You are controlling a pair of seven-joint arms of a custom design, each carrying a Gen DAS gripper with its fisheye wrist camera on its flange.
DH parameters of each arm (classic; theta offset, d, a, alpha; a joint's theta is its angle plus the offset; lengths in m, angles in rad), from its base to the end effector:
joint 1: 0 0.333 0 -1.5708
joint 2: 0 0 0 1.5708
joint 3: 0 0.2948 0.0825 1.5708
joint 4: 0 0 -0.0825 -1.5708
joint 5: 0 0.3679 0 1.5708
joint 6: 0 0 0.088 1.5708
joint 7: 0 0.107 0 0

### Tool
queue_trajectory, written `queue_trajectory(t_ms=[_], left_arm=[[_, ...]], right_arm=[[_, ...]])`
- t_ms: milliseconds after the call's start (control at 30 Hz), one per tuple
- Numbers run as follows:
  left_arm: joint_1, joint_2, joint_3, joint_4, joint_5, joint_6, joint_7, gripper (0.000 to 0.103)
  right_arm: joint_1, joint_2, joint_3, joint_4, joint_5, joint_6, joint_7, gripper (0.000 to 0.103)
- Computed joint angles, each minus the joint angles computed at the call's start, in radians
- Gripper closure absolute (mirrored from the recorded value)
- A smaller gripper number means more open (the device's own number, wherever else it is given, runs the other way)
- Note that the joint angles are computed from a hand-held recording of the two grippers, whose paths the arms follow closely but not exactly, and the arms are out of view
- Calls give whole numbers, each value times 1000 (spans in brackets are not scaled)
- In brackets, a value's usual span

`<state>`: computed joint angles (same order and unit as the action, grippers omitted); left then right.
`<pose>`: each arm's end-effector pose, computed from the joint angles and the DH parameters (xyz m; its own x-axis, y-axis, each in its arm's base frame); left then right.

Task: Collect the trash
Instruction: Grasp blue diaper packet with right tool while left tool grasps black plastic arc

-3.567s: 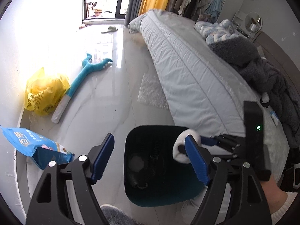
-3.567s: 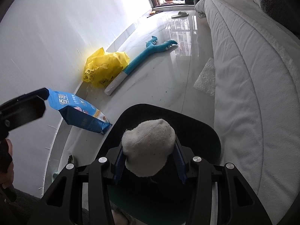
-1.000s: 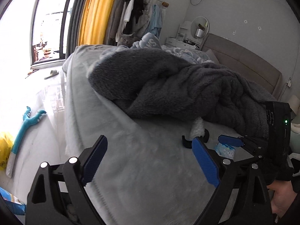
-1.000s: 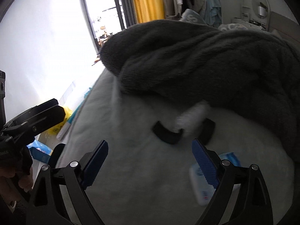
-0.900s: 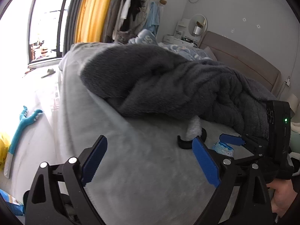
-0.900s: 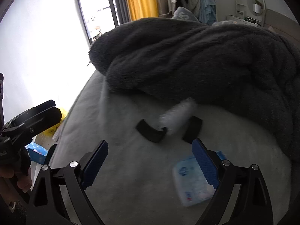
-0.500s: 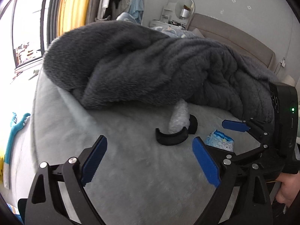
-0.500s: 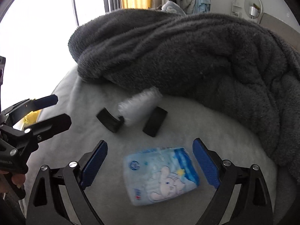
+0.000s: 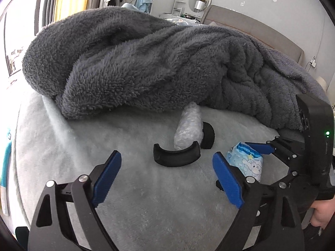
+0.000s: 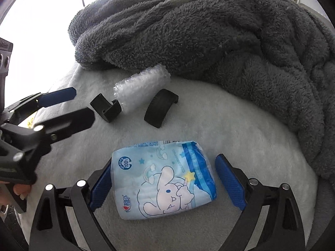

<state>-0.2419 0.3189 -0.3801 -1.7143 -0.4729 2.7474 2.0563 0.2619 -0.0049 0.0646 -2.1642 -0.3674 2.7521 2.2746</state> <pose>0.5702 -0.3505 0.4808 -0.6756 -0.7074 0.2077 -0.6047 0.3706 -0.7049 0.5296 0.1948 0.4507 -0.0462 -0.9939 -0.1002 -0.8088 0.0961 -0.5802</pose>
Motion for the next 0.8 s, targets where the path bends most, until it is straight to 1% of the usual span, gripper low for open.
queue_trajectory(t_ms=[100, 133, 300, 500, 633, 733, 800], left_arm=[[-10, 12, 4, 11, 14, -4, -15, 15], [-12, 16, 4, 16, 20, -6, -20, 16], [-21, 35, 0, 35, 39, -13, -30, 19], [-42, 76, 11, 79, 86, -39, -92, 25], [-49, 100, 18, 108, 113, -63, -138, 26], [-56, 108, 25, 116, 141, -65, -169, 32], [-55, 107, 22, 114, 150, -60, -176, 38]], right_arm=[[-2, -15, 0, -22, 13, 13, -16, 18], [-3, -23, 0, -30, 13, 14, -19, 24], [-15, -72, 9, -76, 5, 25, -22, 29], [-62, -157, 24, -154, -35, 56, 36, 30], [-88, -205, 28, -199, -14, 81, 46, 30], [-98, -230, 32, -224, 13, 87, 31, 30], [-105, -242, 38, -234, 25, 86, 23, 30]])
